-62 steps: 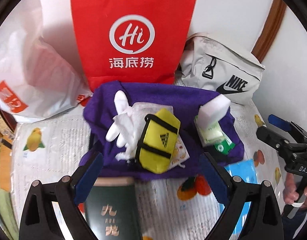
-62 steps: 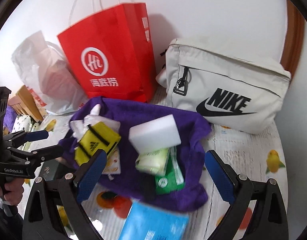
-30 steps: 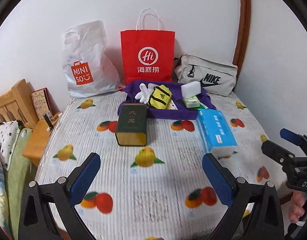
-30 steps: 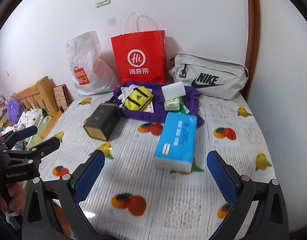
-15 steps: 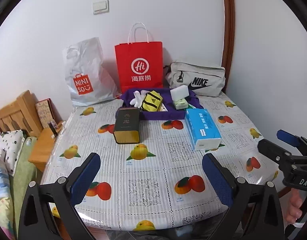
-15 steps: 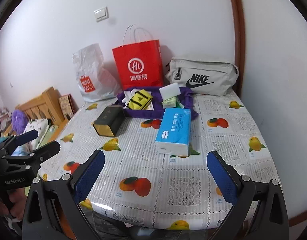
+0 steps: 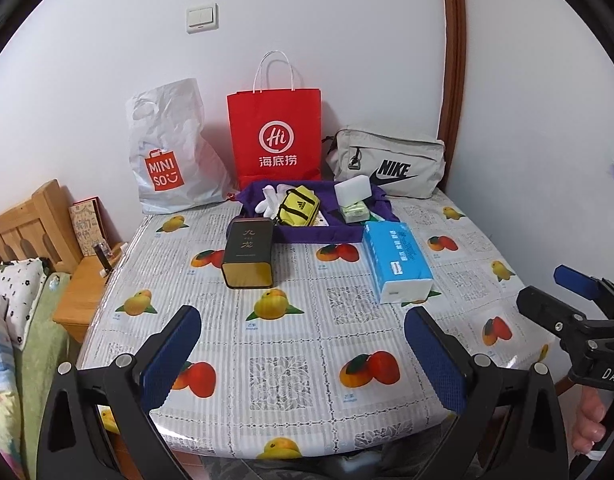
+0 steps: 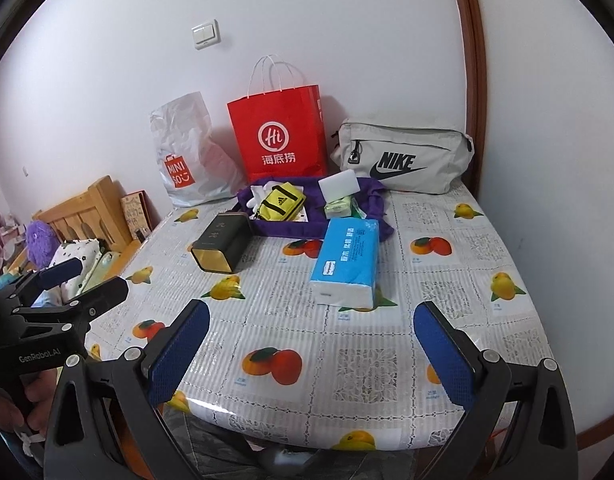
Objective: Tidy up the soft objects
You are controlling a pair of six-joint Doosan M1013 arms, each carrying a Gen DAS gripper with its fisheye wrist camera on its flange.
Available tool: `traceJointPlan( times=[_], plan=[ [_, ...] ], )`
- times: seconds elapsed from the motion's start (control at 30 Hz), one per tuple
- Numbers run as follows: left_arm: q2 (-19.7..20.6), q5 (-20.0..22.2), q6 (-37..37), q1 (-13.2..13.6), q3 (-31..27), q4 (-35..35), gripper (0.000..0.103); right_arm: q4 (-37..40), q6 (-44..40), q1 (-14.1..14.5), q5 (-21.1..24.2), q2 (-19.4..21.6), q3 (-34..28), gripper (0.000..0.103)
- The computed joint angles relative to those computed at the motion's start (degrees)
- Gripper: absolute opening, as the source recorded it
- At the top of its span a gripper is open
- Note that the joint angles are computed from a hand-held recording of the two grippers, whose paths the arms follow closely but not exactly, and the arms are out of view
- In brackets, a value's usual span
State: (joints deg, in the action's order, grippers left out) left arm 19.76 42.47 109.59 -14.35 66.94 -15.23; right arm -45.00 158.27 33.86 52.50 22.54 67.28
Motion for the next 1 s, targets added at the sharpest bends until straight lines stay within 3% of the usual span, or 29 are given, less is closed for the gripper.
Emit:
traceJointPlan(
  times=[1.0],
  plan=[
    [0.08, 0.34, -0.23, 0.06, 0.12, -0.38, 0.103, -0.28, -1.17, 0.46, 0.88, 0.88, -1.33, 0.101]
  ],
)
